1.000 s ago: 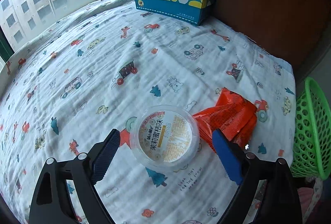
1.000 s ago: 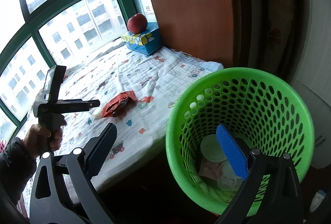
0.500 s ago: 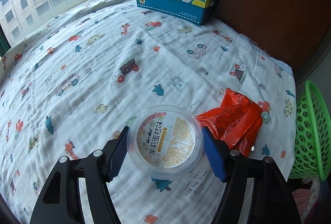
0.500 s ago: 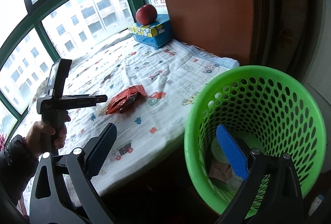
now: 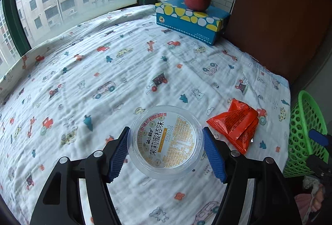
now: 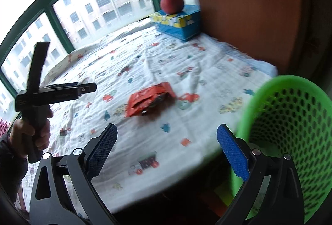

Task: Collect trash
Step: 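Grasp the red snack wrapper with the right tool while the left tool holds the yogurt cup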

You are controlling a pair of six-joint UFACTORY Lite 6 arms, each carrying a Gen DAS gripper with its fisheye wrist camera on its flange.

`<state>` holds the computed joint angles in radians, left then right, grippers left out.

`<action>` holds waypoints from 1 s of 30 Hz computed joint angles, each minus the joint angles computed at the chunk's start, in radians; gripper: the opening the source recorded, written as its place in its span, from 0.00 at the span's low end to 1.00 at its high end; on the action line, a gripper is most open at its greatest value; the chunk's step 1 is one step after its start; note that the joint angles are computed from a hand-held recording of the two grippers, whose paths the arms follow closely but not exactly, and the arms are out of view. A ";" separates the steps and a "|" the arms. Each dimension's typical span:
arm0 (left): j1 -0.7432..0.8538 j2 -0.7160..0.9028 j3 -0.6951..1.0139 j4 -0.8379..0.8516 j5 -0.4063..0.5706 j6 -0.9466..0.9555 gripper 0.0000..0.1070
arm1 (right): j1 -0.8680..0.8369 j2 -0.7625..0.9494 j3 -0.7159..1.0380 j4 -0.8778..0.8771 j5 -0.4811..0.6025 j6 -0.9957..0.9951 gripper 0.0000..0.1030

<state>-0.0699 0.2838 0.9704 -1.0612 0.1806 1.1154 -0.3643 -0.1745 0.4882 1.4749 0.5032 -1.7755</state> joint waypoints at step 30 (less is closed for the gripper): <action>0.155 -0.108 -0.103 -0.124 0.090 0.184 0.62 | 0.404 0.619 0.457 0.362 -0.296 -0.299 0.93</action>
<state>0.0847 0.1757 0.8670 -1.1847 0.2711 1.2997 0.0399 0.4449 0.9454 1.8371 0.2068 -2.0750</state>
